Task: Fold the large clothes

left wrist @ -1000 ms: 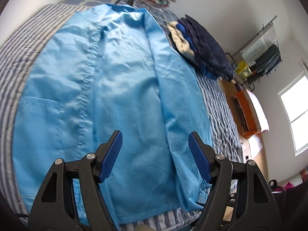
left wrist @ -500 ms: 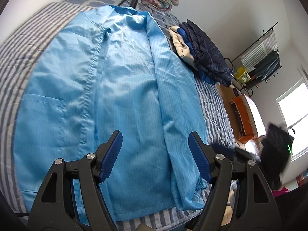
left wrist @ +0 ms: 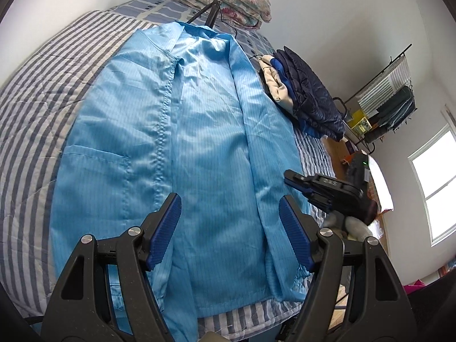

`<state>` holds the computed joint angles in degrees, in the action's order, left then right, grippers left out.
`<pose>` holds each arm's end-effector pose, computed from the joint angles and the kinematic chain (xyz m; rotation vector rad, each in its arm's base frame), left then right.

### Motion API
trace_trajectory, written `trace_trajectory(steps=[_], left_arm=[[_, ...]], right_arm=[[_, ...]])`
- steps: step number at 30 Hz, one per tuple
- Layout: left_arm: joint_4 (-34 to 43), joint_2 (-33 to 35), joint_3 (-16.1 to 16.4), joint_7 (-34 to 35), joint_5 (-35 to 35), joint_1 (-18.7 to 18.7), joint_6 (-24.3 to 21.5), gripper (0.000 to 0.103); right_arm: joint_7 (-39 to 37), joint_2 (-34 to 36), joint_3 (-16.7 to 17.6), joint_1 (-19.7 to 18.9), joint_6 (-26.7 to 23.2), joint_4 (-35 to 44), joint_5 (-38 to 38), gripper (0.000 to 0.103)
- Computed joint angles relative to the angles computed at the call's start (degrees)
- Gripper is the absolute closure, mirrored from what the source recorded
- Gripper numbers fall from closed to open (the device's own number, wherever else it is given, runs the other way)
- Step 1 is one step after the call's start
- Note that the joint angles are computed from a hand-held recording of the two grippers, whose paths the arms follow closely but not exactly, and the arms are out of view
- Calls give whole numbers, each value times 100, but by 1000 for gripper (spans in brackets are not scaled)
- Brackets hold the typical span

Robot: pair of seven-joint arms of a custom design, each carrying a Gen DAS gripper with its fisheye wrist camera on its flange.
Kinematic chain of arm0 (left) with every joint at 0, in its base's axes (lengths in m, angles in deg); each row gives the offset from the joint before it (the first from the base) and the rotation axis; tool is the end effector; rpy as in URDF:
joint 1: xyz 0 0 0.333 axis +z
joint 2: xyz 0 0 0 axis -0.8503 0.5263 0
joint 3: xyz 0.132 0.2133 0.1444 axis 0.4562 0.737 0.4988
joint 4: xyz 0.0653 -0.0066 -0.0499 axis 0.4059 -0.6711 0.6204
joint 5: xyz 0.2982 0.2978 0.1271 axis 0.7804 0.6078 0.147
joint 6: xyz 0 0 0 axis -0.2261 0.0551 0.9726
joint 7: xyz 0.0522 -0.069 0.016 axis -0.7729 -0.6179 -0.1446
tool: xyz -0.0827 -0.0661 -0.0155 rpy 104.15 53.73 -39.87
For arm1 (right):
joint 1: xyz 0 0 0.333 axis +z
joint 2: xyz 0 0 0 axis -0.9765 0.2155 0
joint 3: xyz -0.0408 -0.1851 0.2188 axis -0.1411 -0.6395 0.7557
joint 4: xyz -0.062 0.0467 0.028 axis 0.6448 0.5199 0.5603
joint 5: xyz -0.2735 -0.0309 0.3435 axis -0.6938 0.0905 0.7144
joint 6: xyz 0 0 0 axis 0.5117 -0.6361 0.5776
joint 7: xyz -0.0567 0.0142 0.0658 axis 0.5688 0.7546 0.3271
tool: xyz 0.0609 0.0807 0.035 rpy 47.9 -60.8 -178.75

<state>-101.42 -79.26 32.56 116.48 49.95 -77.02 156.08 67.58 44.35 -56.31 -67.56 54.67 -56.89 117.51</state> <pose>0.4712 -0.2944 0.5395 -2.2482 1.7398 -1.1947 0.6356 0.1429 0.4499 -1.5442 1.8362 0.2625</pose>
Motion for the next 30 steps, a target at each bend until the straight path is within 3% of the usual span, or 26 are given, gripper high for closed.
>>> trace_trajectory(steps=[9,17,22,25,30], left_arm=[[-118,-137,12,37,0,-4,-17,30],[-218,-245,29,-48,63,62,-98,30],[-252,-239,109,68,-104,-27,-90,30],[-148,-129,116,252,-198,-115,-108,30],[85,128,67,542,-332,-238,-188,30]], right_arm=[[-718,657,304,36,-475,726,914,88],[-1128,1135,572,186,-1303,1399,494,88],[-1444,621,497,136,-1196,1024,632,87],[-1534,65,330,137,-913,519,615,75],[-1525,-747,-22,148,-699,-235,248,74]])
